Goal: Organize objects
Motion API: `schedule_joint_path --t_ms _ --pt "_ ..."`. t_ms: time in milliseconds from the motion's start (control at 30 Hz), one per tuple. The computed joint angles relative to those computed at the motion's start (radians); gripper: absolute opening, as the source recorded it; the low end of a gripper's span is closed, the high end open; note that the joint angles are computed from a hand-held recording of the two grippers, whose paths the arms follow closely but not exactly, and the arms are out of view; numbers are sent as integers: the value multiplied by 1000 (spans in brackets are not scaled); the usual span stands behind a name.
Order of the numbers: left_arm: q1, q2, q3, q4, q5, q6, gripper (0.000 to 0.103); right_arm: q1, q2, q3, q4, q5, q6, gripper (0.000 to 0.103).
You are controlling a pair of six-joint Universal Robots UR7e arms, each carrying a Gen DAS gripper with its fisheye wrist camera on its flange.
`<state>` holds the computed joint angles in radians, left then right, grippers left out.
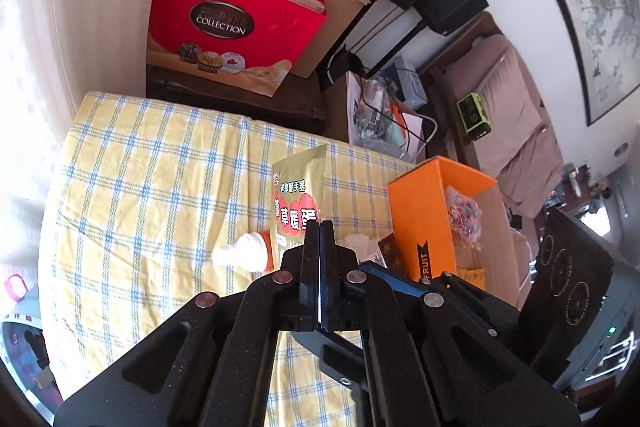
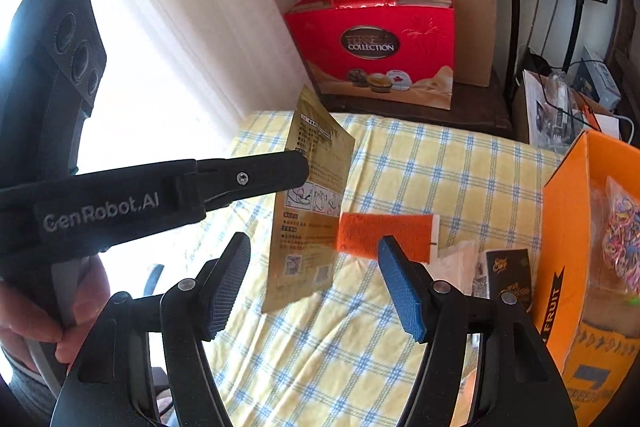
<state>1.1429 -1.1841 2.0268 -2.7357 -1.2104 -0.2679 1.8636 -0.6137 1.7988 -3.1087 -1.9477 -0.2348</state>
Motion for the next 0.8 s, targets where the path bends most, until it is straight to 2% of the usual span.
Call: schedule_joint_path --t_ms 133,267,367,400,433,500,567,600,633,700,800 --pt "1 11 10 9 -12 -19 0 -10 -3 27 4 31 19 61" --pt "-1 31 11 7 -33 -20 0 -4 7 35 -14 -24 13 52" --pt "-3 44 7 4 -49 -13 0 -18 8 36 -11 -45 16 39" --pt "4 48 4 4 -82 -2 1 -24 8 38 -11 -46 19 34" --pt "6 49 0 13 -93 2 5 -30 6 40 -11 -47 22 31" --pt "-7 42 16 -4 -55 18 20 -42 1 45 -8 -56 32 23" --pt "-22 27 50 -72 -18 37 56 -54 -4 53 -16 -64 33 21" --pt "-23 14 73 -118 -15 46 62 -60 -8 57 -21 -66 33 18" --pt "-19 4 90 -150 -25 53 68 -67 -12 60 -19 -63 35 18" --pt "0 -6 104 -157 -52 62 70 -87 -24 71 -15 -34 44 13" --pt "34 2 109 -124 -91 85 75 -108 -34 84 -12 2 59 12"
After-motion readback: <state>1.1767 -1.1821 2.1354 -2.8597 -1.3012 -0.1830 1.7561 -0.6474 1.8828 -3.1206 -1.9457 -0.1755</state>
